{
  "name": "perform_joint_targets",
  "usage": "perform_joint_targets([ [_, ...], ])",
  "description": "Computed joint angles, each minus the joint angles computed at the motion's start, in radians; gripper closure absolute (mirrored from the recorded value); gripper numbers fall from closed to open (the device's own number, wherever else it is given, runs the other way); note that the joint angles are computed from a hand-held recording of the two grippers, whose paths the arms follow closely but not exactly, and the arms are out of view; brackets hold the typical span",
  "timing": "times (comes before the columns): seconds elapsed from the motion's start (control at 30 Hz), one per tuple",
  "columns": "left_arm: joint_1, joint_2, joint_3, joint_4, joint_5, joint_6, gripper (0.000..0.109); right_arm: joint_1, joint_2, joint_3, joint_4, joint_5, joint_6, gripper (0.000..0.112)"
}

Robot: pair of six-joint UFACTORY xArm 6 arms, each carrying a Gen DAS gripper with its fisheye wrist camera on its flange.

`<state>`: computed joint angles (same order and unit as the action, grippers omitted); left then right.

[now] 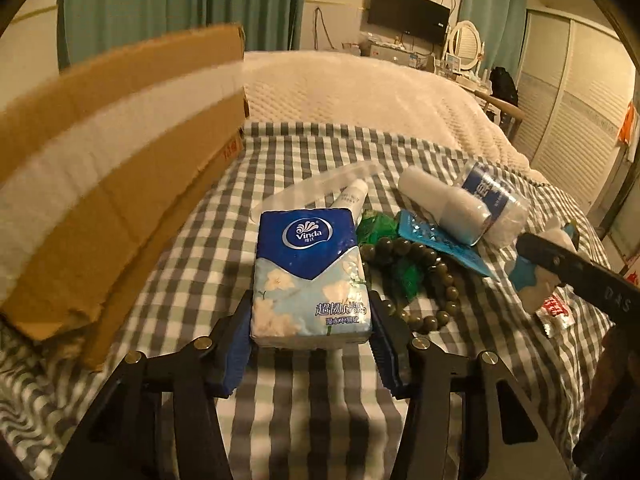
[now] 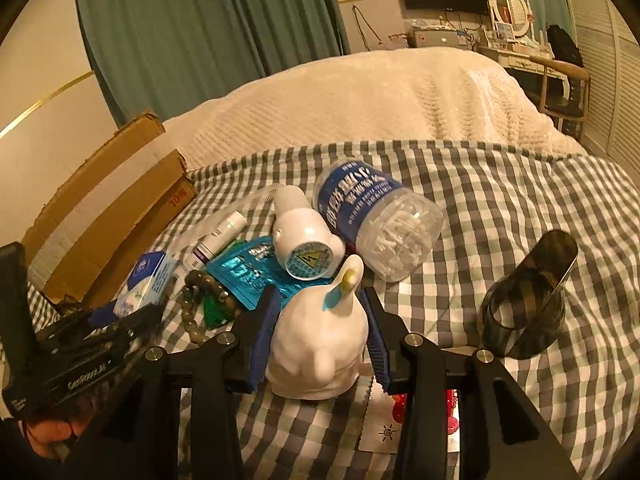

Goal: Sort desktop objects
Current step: 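Grasp the Vinda tissue pack with the left gripper while the right grasps the white bunny, then drop the tissue pack and bunny figure into the cardboard box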

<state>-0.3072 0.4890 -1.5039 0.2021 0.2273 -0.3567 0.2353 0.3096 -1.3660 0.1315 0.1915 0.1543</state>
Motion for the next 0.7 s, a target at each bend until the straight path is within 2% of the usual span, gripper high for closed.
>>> perform_joint_targets([
  [0.07,0.001,-0.044,0.046,0.101,-0.024,-0.078,0.055,0.004,-0.009,0.003,-0.013,-0.014,0.004,0.072],
  [0.13,0.004,-0.08,0.08,0.231,-0.051,-0.167,0.055,0.006,-0.023,0.01,-0.1,-0.026,0.068,0.072],
  [0.2,0.011,-0.095,0.091,0.291,-0.074,-0.208,0.055,0.011,-0.044,0.02,-0.153,-0.016,0.103,0.072],
  [0.23,0.015,-0.106,0.099,0.31,-0.092,-0.235,0.055,0.018,-0.07,0.04,-0.152,-0.006,0.101,0.072],
  [0.33,0.018,-0.126,0.109,0.26,-0.116,-0.221,0.055,0.028,-0.142,0.088,-0.199,0.033,0.141,0.072],
  [0.47,0.045,-0.178,0.122,0.293,-0.141,-0.272,0.055,0.047,-0.215,0.073,-0.168,0.145,0.131,0.072],
  [0.57,0.082,-0.229,0.119,0.371,-0.147,-0.368,0.055,0.073,-0.227,-0.008,-0.266,0.198,0.193,0.072],
  [0.63,0.112,-0.259,0.112,0.389,-0.14,-0.4,0.055,0.102,-0.197,-0.105,-0.268,0.231,0.183,0.072],
  [0.7,0.14,-0.289,0.119,0.357,-0.133,-0.372,0.055,0.144,-0.123,-0.265,-0.241,0.288,0.146,0.072],
])
